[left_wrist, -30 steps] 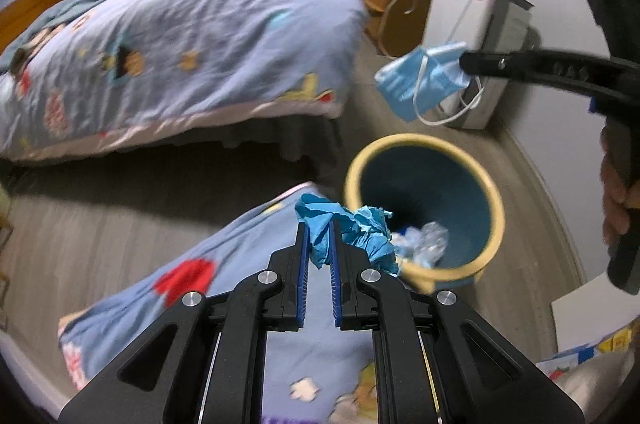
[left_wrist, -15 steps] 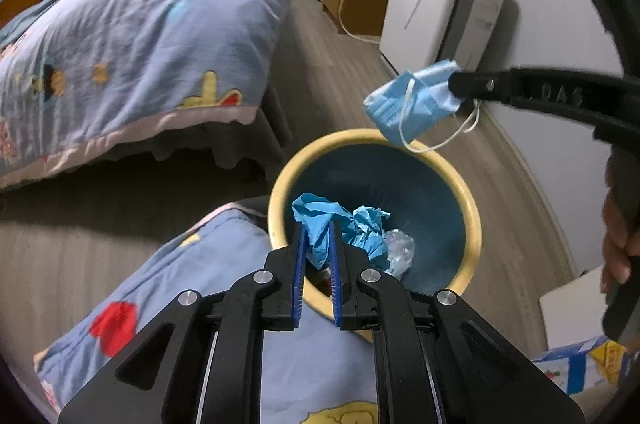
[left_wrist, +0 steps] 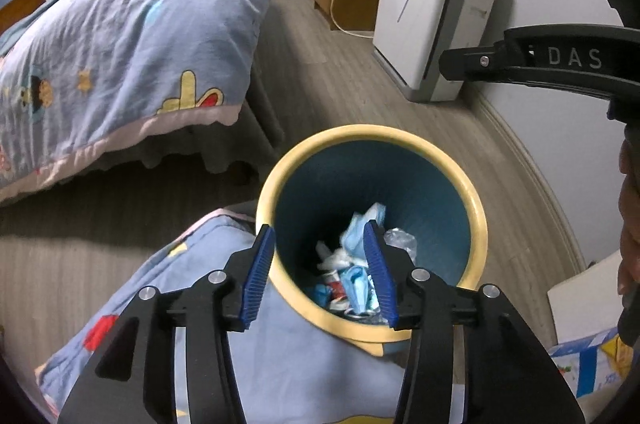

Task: Collect trash
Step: 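Open the right tool to drop the mask while the left tool drops the cloth into the bin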

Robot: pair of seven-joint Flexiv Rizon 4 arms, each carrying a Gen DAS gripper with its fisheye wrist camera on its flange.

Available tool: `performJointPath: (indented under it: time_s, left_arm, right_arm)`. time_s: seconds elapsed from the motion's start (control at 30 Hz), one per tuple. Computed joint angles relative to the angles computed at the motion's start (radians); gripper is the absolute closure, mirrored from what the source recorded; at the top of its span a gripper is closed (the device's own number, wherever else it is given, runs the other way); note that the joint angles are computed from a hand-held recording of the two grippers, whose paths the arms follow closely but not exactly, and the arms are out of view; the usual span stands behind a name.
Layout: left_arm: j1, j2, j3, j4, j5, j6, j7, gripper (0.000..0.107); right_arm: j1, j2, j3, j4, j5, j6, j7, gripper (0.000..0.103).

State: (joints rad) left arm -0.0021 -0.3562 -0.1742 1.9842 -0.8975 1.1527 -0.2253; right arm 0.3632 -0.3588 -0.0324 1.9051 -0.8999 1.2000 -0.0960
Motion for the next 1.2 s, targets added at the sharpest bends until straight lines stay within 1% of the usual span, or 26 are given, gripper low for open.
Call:
performJointPath:
  time_s: [0.03,0.1,0.17,0.23,0.3,0.37,0.4,0.43,0.47,0.5,0.53,0.6,0.67,0.83,0.93,1.0,1.07,1.2]
  left_arm:
    - [0.001,0.003,0.0,0.002,-0.005,-0.002,-0.001,0.056]
    - [0.004,0.009,0.0,0.008,-0.019,-0.007,-0.001,0.052]
    - [0.004,0.016,0.002,0.016,-0.036,-0.007,0.004,0.047]
    - [0.004,0.025,0.005,0.024,-0.051,-0.011,0.01,0.044]
    - [0.001,0.033,0.008,0.032,-0.068,-0.006,0.019,0.039]
    - [-0.001,0.046,0.012,0.045,-0.09,0.0,0.035,0.031]
    - [-0.004,0.052,0.014,0.05,-0.1,0.005,0.042,0.029]
    - [-0.006,0.062,0.013,0.06,-0.123,0.017,0.057,0.026]
    - [-0.008,0.068,0.016,0.065,-0.137,0.02,0.065,0.021]
    - [-0.01,0.076,0.019,0.071,-0.156,0.024,0.074,0.02]
    - [-0.013,0.084,0.021,0.078,-0.178,0.034,0.086,0.017]
    - [-0.018,0.101,0.033,0.089,-0.209,0.038,0.099,0.015]
    - [-0.02,0.119,0.054,0.099,-0.208,0.029,0.092,0.015]
    - [-0.006,0.191,0.112,0.147,-0.231,0.015,0.118,0.014]
    - [0.009,0.232,0.152,0.172,-0.229,0.007,0.123,0.013]
    - [0.025,0.259,0.181,0.189,-0.217,0.001,0.117,0.013]
    - [0.041,0.283,0.205,0.204,-0.213,-0.003,0.117,0.013]
    - [0.083,0.336,0.259,0.245,-0.223,-0.034,0.13,0.012]
  right_arm:
    - [0.001,0.0,0.0,-0.001,-0.002,-0.001,0.002,0.07]
    - [0.005,0.006,-0.003,0.001,-0.013,-0.005,0.009,0.066]
    - [0.006,0.013,-0.004,0.007,-0.028,-0.008,0.021,0.064]
    - [0.005,0.022,-0.002,0.014,-0.04,-0.015,0.035,0.056]
    - [0.003,0.028,0.003,0.017,-0.048,-0.021,0.047,0.052]
    - [0.002,0.036,0.007,0.022,-0.061,-0.029,0.058,0.047]
    - [0.001,0.039,0.009,0.024,-0.069,-0.032,0.065,0.041]
    - [0.003,0.046,0.01,0.029,-0.084,-0.039,0.076,0.033]
    - [0.003,0.051,0.01,0.032,-0.099,-0.045,0.089,0.027]
    - [0.003,0.058,0.01,0.036,-0.117,-0.051,0.107,0.014]
    - [0.001,0.063,0.012,0.039,-0.133,-0.059,0.123,0.005]
    - [-0.003,0.079,0.023,0.046,-0.152,-0.088,0.151,0.006]
    - [-0.011,0.088,0.035,0.052,-0.162,-0.098,0.168,0.006]
    - [-0.011,0.088,0.063,0.05,-0.169,-0.131,0.163,0.006]
    - [-0.001,0.08,0.069,0.05,-0.192,-0.121,0.182,0.006]
    - [0.013,0.067,0.075,0.048,-0.209,-0.105,0.193,0.006]
    - [0.025,0.046,0.091,0.038,-0.185,-0.064,0.17,0.006]
    - [0.069,0.011,0.09,0.024,-0.193,0.051,0.16,0.006]
